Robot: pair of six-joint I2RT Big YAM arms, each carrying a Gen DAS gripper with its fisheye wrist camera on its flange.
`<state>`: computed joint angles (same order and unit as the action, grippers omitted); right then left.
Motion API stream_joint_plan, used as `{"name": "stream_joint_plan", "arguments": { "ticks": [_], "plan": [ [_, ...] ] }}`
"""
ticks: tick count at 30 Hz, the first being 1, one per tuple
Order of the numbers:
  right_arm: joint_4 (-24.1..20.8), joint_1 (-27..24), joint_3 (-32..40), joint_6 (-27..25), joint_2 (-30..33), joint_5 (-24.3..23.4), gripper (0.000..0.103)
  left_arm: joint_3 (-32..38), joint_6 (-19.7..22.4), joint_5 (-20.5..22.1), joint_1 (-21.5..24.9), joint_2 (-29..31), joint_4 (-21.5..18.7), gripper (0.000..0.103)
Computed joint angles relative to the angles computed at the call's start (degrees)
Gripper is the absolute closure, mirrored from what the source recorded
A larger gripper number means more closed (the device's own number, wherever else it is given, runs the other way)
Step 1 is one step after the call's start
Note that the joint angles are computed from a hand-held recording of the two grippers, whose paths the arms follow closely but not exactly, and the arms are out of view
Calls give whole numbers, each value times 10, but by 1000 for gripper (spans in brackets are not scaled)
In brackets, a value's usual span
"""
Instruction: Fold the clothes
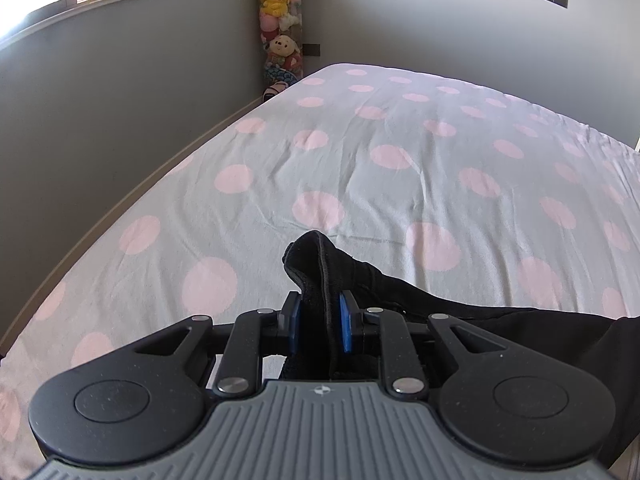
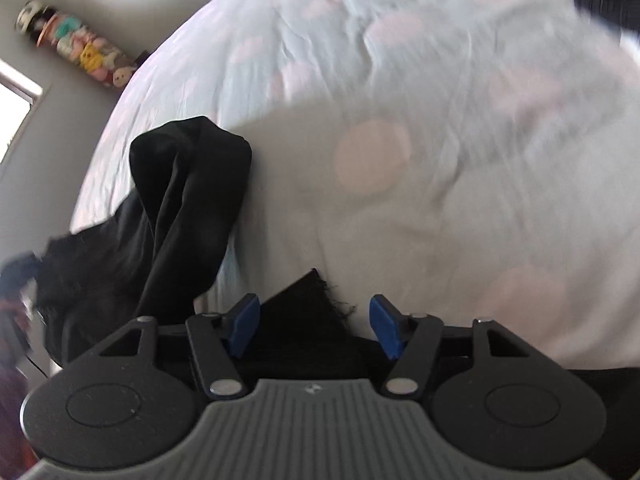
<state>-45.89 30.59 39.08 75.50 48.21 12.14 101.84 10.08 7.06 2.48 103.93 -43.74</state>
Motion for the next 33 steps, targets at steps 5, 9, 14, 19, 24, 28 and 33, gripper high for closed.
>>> {"name": "stream_joint_plan", "arguments": {
  "ticks": [5,9,14,19,24,28,33],
  "plan": [
    [30,-29,2,-20,67,-37,70,6,-7,5,3,-1,-14,80],
    [20,-15,10,-22,47,-1,101,0,-3,-4,-1,-6,-8,80],
    [-72,-39,48,-57,-17,89,101,5,4,-3,-2,-6,-10,80],
    [-203,-131,113,-114,-68,199,101,15,7,-4,-1,-1,-21,80],
    [-252,-267,129,-188,-107,262,102,19,2,-11,-2,6,-26,80],
    [-207,-354,121,-269,-86,251,102,24,8,-23,-6,12,-30,80],
    [-125,-407,116,-367,-29,270,102,39,20,-34,-10,24,-44,80]
  ]
}}
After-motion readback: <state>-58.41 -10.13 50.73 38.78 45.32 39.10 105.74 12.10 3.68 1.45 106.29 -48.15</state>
